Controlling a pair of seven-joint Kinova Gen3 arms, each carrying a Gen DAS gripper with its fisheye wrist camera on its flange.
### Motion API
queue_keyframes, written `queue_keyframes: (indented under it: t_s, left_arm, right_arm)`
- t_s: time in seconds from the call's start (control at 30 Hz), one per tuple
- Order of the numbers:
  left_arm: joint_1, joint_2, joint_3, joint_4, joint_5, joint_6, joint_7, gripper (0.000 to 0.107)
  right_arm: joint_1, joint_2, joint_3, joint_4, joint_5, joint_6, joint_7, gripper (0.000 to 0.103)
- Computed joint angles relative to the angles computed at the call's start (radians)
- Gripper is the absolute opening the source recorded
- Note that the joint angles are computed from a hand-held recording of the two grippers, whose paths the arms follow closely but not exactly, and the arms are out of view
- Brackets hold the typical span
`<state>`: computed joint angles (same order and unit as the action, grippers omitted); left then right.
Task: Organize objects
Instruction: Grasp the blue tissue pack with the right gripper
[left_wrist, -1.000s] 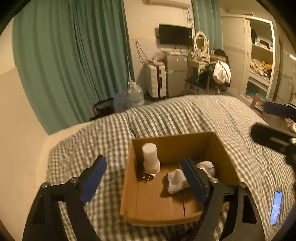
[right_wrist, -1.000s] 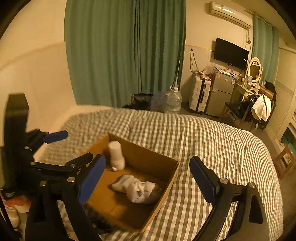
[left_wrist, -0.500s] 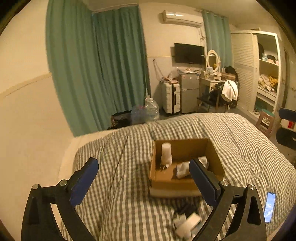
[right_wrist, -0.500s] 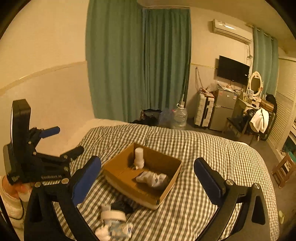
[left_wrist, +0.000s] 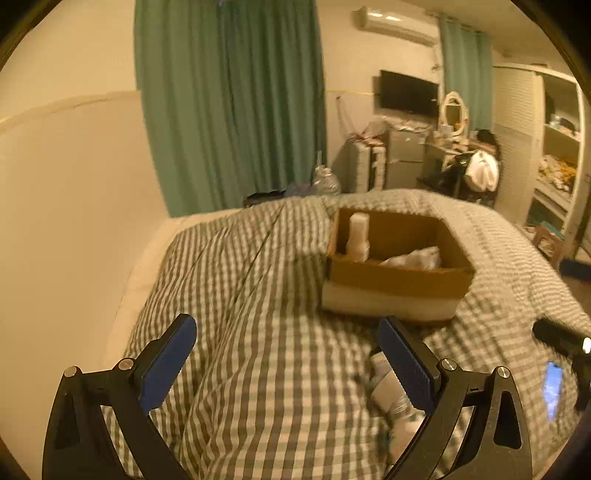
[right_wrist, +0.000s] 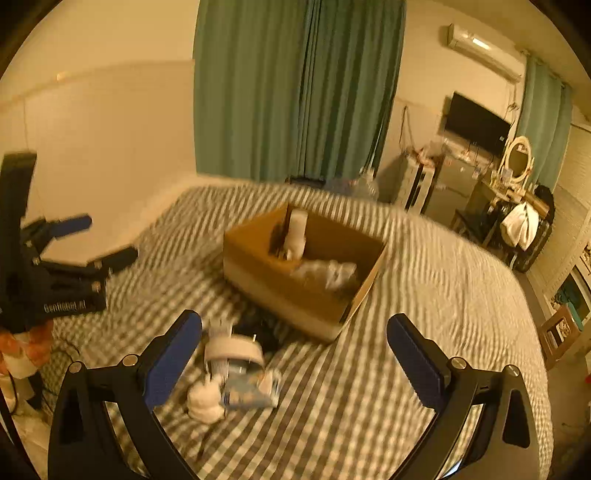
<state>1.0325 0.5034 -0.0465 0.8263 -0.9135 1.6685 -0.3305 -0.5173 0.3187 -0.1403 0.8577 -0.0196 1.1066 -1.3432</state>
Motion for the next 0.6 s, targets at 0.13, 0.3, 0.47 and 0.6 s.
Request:
queue_keyframes:
  t_s: [0.13, 0.3, 0.47, 0.6]
  left_arm:
    - [0.001, -0.002, 0.024, 0.112, 0.051, -0.054, 0.104, 0.101]
    - [-0.026, 0.021, 0.063, 0.152, 0.125, -0.108, 0.146, 0.101]
    - [-0.055, 0.039, 0.069, 0.159, 0.205, -0.140, 0.136, 0.101]
    - [-0.059, 0.032, 0.065, 0.166, 0.222, -0.149, 0.144, 0.101]
  right_arm:
    - [-0.018, 0.027, -0.001, 0.079, 0.013, 0.002, -0.012, 0.101]
    - [-0.068, 0.028, 0.026, 0.215, 0.117, -0.091, -0.037, 0.101]
    - [-0.019, 0.054, -0.013, 0.245, 0.074, -0.101, 0.027, 0.100]
    - [-0.007, 0.137, -0.011, 0.162, 0.027, -0.015, 0.046, 0.094]
